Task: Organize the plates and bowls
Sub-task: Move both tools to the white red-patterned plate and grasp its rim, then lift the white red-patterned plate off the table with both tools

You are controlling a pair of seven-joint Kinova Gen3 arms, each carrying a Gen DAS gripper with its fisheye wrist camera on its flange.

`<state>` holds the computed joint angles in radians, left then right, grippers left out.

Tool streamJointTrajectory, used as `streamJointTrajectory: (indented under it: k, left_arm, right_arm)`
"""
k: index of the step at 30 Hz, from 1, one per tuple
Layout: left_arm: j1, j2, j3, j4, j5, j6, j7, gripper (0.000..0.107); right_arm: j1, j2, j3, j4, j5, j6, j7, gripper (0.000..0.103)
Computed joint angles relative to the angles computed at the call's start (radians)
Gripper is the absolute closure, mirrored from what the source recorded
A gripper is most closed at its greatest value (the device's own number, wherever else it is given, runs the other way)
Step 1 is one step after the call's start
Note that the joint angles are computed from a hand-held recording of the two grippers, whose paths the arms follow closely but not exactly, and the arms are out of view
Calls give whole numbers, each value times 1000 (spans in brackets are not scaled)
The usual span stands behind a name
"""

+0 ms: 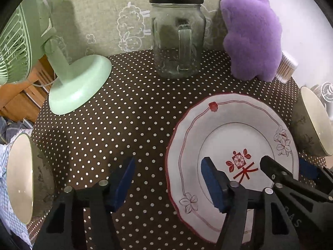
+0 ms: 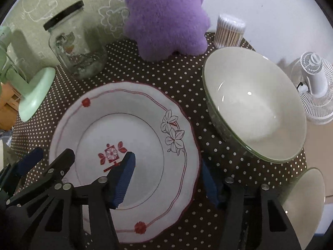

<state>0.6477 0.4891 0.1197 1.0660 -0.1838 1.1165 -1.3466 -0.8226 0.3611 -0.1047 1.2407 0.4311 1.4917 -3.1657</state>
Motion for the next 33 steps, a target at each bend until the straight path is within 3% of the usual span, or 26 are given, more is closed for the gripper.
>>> streamJointTrajectory:
  k: [7, 14, 26, 33]
  left_arm:
    - [-13, 28, 21, -26, 52, 19, -43, 65]
    - [8, 16, 2, -17, 25, 40, -29, 65]
    - [-34, -104, 22, 125, 26, 95, -28, 65]
    - [-49, -122, 36, 166, 27, 60, -2, 61]
  right_arm:
    - [6, 5, 2, 4, -3, -5, 4, 44]
    - [8, 5, -6, -9, -31, -6, 17, 49]
    - [-35, 10, -24, -30, -76, -19, 23, 49]
    - [-77, 23, -18, -44, -36, 2, 28, 49]
